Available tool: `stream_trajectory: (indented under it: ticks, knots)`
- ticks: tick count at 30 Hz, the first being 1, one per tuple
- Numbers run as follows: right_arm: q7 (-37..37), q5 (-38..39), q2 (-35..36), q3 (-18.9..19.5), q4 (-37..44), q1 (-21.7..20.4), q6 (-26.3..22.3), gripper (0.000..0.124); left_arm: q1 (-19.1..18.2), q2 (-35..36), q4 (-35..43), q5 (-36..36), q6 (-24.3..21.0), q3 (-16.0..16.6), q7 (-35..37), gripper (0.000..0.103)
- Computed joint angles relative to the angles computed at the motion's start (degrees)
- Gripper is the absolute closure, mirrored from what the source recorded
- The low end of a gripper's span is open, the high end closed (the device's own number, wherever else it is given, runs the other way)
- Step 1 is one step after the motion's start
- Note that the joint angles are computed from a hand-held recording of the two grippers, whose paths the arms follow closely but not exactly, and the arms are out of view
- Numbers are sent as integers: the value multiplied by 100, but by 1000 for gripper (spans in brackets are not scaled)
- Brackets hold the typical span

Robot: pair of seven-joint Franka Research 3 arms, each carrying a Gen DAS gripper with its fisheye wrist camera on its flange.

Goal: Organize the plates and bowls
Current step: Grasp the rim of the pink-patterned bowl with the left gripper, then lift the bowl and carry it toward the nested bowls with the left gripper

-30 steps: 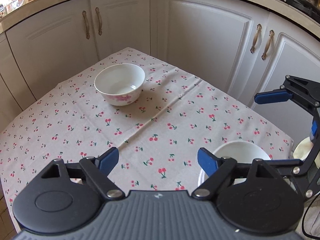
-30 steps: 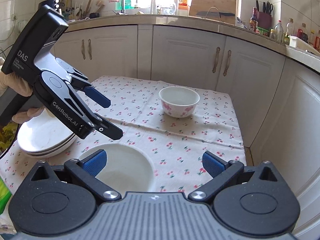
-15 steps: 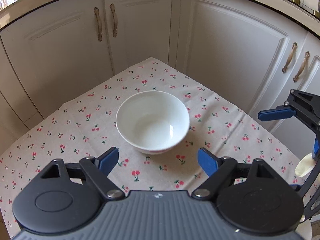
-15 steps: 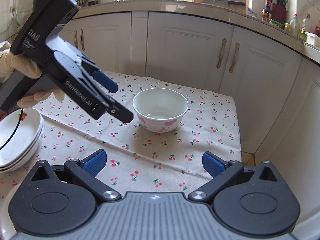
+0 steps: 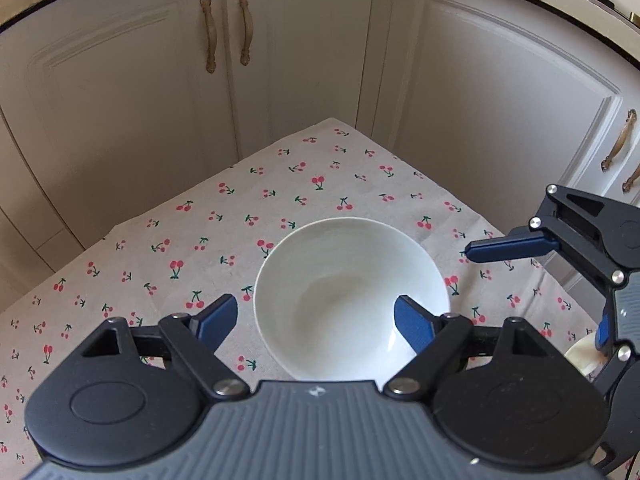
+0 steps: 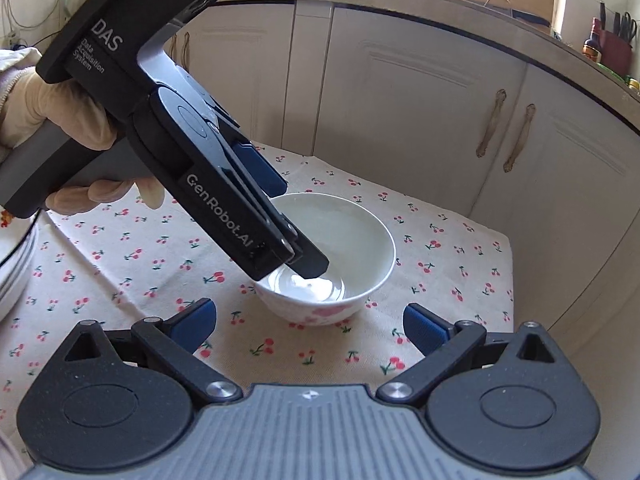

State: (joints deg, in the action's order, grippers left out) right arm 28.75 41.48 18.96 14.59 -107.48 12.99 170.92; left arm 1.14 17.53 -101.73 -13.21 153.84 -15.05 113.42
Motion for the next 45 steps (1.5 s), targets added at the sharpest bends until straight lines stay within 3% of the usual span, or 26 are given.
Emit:
stream_trajectory:
  ticks: [8,16,41,45]
  knots:
    - [393,-258,454,-76,431,59,-88,31,66,202,182,-18,-58,-51,45,25]
    - [425,-341,511,88,505,-66,-72,36,108,257,262,-92,-132,-101,176,29]
    - [523,-467,477,16,535,-3,-119,36,185,345,392,-454,-366,-176,621,29]
    - [695,-594,457,-80,523,79,-135,36,179,320,368,-480,-361,-161,623,34]
